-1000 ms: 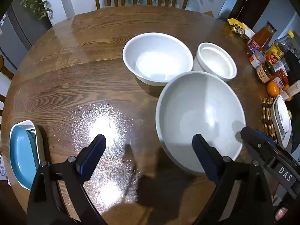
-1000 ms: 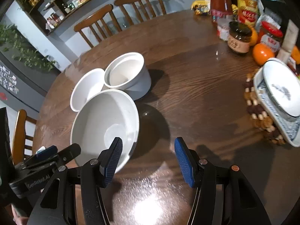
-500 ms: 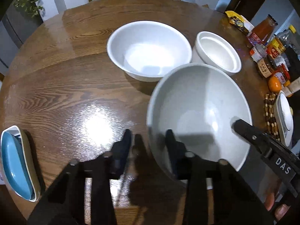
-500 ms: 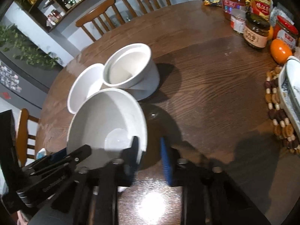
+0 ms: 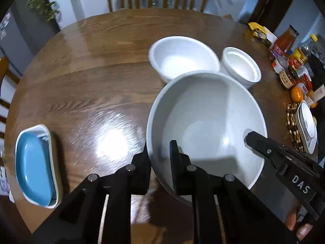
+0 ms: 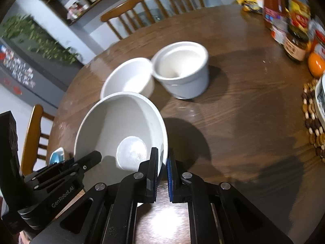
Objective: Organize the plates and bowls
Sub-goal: 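Carry the large white bowl beside the stacked plates and lower it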
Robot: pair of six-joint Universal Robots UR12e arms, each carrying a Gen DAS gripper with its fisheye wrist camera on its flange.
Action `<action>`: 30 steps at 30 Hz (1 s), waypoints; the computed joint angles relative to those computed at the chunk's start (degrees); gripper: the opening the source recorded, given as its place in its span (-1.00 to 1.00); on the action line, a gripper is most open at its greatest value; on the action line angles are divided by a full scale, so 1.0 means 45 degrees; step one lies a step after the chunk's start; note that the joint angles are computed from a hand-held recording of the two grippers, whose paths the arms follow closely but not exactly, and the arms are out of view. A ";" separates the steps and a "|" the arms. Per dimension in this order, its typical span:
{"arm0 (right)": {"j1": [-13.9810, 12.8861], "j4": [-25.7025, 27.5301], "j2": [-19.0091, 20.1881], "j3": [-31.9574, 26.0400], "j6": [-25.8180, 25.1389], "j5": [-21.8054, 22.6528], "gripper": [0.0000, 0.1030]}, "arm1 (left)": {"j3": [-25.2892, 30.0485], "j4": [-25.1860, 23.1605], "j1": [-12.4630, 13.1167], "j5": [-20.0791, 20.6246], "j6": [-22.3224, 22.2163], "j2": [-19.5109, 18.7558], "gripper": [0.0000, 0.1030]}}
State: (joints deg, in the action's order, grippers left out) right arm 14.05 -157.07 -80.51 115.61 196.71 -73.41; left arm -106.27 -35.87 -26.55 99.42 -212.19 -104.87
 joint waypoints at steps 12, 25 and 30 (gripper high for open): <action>0.1056 0.0385 0.0541 -0.0705 -0.0941 0.0414 -0.83 | -0.1300 -0.0327 0.0366 0.0710 -0.1288 0.1170 -0.73; 0.1590 0.0929 0.0941 -0.1183 -0.1234 0.0108 -0.82 | -0.1678 -0.0479 0.0655 0.0945 -0.1347 0.1377 -0.68; 0.1685 0.1018 0.1061 -0.1315 -0.1284 -0.0078 -0.81 | -0.1734 -0.0499 0.0752 0.0949 -0.1261 0.1343 -0.68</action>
